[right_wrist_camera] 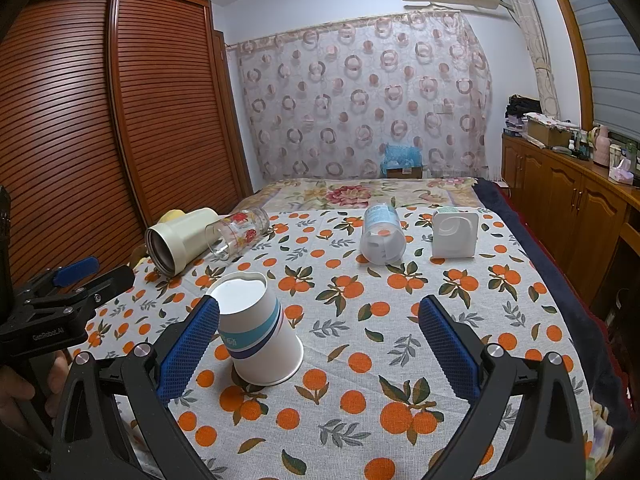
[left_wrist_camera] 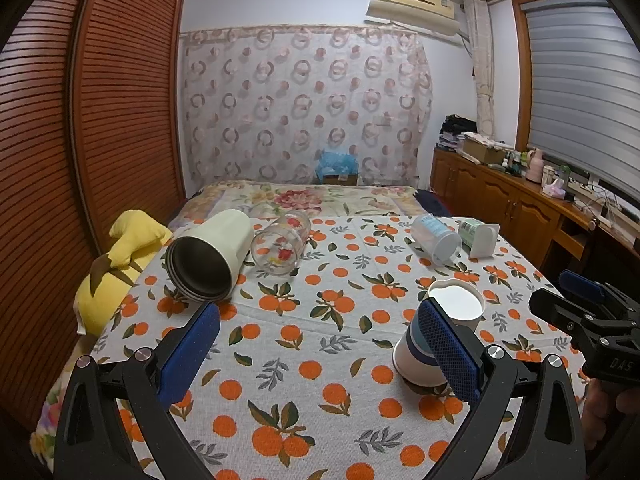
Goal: Flip cup upside down
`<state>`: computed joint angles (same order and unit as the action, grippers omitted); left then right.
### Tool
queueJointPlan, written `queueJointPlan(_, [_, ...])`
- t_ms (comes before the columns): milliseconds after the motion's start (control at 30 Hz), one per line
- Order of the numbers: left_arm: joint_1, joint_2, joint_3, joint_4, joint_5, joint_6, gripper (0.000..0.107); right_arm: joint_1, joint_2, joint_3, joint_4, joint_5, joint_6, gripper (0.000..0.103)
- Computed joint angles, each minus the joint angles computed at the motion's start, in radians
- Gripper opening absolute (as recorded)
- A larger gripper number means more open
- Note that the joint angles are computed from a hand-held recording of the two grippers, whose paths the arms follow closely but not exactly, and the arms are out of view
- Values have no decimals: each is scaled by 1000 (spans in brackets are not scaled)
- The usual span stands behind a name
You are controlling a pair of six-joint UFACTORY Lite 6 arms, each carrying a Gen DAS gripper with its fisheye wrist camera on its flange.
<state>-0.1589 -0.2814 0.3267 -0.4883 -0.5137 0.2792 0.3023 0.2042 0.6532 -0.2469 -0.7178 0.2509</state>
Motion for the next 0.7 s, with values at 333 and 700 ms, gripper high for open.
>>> queueJointPlan(333, [-12,3,-1,-19,-8,9,96,0,0,0,-1,0,1,100])
queueJointPlan(700, [-18,6,0,-29,-13,16,96,-2,1,-1,-4,-2,3,100])
